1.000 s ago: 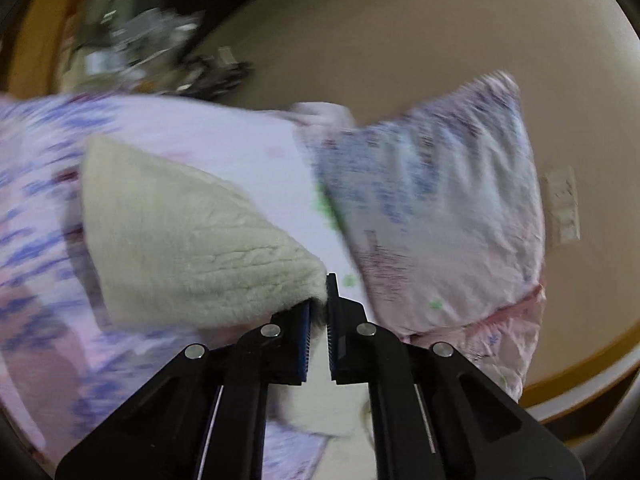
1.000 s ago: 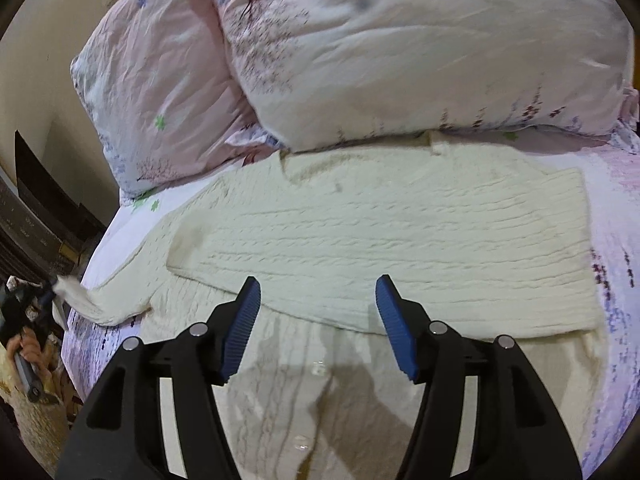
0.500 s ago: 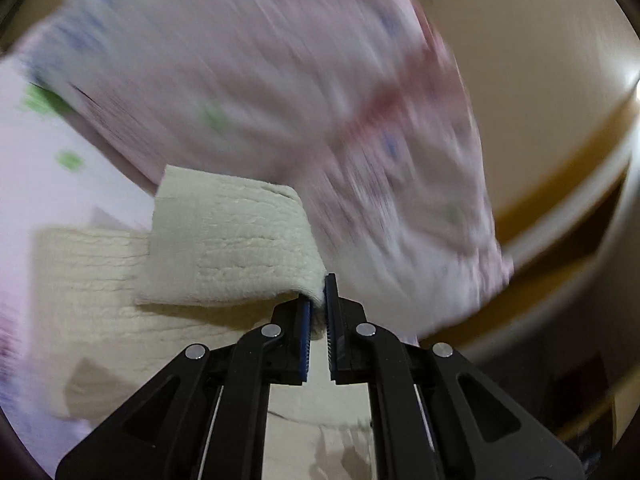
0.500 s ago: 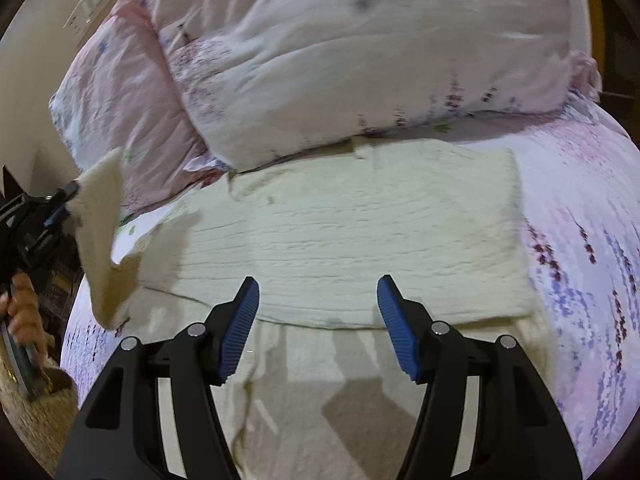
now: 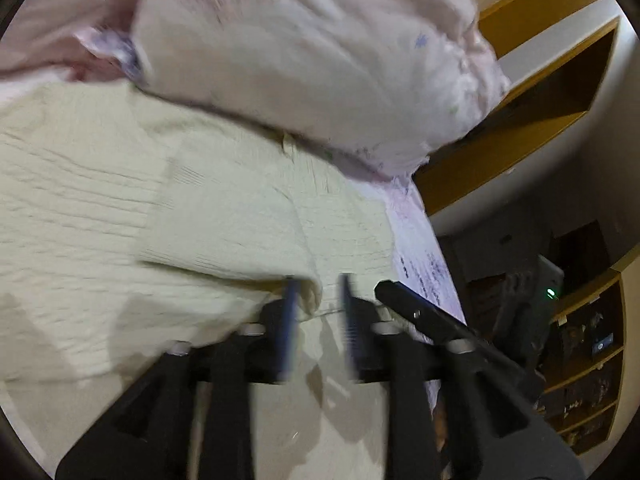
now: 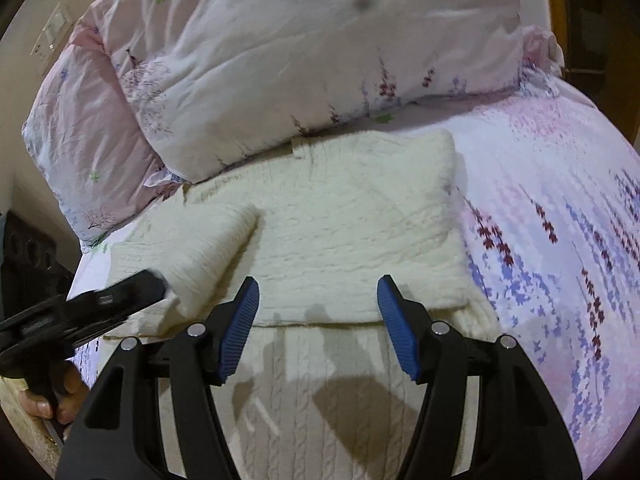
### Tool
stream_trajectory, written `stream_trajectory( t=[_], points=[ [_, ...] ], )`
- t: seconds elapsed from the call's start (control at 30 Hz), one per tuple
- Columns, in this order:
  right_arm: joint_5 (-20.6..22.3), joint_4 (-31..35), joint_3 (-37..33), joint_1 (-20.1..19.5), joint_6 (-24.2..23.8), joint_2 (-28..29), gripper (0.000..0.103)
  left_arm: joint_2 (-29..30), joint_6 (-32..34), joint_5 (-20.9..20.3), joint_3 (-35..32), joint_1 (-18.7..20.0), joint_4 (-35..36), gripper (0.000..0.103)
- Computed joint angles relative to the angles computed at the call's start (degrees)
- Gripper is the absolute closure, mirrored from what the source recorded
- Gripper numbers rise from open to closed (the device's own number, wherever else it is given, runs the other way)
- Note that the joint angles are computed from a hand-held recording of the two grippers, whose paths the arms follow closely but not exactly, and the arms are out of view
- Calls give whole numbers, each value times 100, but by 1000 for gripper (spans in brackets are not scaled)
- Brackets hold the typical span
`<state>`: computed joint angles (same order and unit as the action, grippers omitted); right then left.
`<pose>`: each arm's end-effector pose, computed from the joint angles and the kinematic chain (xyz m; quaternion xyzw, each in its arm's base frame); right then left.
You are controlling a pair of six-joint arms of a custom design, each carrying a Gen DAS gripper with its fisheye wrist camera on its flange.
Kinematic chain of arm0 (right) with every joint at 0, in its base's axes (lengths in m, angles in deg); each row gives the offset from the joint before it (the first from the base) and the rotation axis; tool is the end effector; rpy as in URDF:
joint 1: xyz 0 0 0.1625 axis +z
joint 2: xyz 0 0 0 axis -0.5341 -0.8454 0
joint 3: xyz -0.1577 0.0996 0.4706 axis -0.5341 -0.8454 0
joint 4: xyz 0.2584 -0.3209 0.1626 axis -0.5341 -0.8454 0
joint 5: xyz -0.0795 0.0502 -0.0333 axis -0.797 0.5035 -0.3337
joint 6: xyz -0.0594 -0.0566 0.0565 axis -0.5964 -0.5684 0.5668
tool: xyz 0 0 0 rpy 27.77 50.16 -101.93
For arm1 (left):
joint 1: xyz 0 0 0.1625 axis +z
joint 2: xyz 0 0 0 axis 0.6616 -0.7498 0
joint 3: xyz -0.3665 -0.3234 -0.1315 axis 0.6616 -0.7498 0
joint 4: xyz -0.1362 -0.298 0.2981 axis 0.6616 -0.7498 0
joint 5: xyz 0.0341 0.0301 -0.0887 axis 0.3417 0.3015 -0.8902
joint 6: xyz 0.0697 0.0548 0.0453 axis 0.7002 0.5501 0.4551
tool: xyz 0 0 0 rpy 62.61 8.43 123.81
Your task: Fold small clothes
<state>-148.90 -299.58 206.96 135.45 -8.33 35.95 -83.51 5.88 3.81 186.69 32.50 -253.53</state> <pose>0.2292 -0.5578 -0.0005 0.1353 -0.9226 0.3163 0.1743 -0.0118 -0.5643 0.2458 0.0749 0.9538 -0.2910 0.0028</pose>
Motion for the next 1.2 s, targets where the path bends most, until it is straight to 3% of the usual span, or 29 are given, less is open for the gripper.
stream_trajectory(
  t=[0.03,0.2,0.3,0.43,0.6,0.63,0.67,0.7,0.73,0.77,1.03,1.2],
  points=[
    [23,-8,-21,59,-117,10,42,-130,0,106,111,1,-180,52],
    [285,277,-198,365,-782,118,42,-754,-115,786,434,219,-328,52],
    [297,469,-473,648,-1435,390,42,-850,-242,1272,486,353,-289,52],
    [-256,410,-1060,1067,-2456,984,42,-887,-432,1467,449,546,4,53],
    [-1107,514,-1690,1196,-2987,1515,42,-865,-375,1470,448,572,-7,54],
    [-1310,555,-1809,1184,-2994,1605,48,-852,-352,1460,454,582,-28,54],
    [-1365,559,-1845,1152,-2961,1637,63,-861,-323,1445,457,590,-27,54],
    [-1342,557,-1843,1118,-2871,1629,72,-866,-311,1423,443,606,-16,54],
    [-1267,483,-1791,1077,-2730,1581,89,-858,-315,1402,436,610,-24,54],
    [-1184,454,-1737,1041,-2528,1509,96,-868,-315,1361,436,629,-28,53],
    [358,-384,-532,307,-182,477,95,-895,-283,1174,490,651,-107,47],
    [1118,97,-77,-414,1004,91,77,-960,-203,1193,581,570,-117,38]
  ],
)
